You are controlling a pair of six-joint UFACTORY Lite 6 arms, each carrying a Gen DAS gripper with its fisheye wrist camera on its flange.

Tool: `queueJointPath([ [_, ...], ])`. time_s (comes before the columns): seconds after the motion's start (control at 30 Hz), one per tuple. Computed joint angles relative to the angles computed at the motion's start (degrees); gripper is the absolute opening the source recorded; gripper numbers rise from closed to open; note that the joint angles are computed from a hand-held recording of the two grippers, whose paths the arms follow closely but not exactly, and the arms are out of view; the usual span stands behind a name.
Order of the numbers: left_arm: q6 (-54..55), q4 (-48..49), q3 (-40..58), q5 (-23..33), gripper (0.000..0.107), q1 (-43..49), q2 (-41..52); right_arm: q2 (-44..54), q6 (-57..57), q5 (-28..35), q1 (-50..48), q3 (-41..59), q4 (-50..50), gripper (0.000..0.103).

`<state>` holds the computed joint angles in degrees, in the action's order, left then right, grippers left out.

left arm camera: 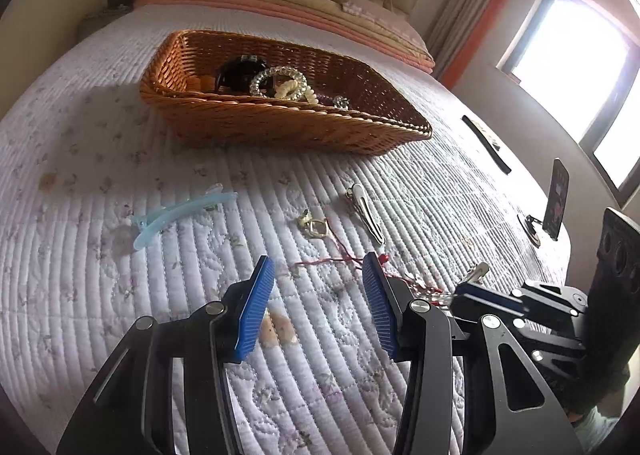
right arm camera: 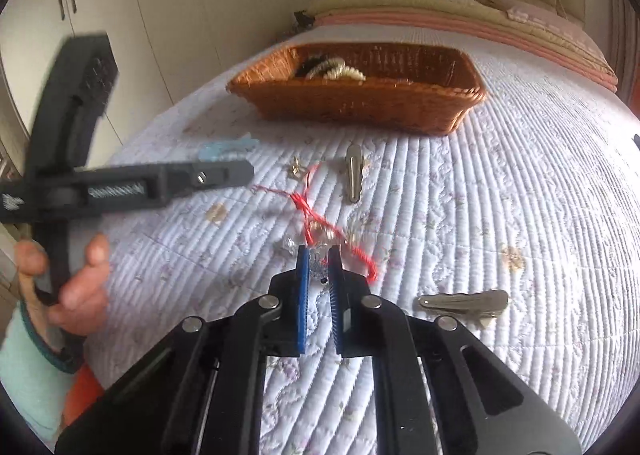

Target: Organize jewelry

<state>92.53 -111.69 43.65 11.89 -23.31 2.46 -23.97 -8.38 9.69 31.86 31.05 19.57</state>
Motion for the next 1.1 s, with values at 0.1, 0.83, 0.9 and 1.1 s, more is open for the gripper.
queueJointPath([
  [0.1, 0.9, -1.2, -0.8, 0.2, 0.044, 0.1, -0.5, -2.4, -13.4, 3.7, -3.3, 1.7, 13.8, 0.008],
  [0.83, 2.9, -1.1, -8.5, -2.2, 0.044, 5.9, -9.0, 7.9, -46.2, 10.9, -9.8, 3.1, 48.7, 0.008],
  [0.9, 1.3, 0.9, -9.0, -1.4, 0.044, 7.2, -9.5, 7.0, -48.4, 10.0, -8.6, 1.3, 50.0, 0.009],
  [1.1, 0.8, 2.1, -9.3, -0.1, 0.044, 8.2, -9.4, 2.1, -39.1, 1.6, -2.3, -2.6, 40.3, 0.058],
])
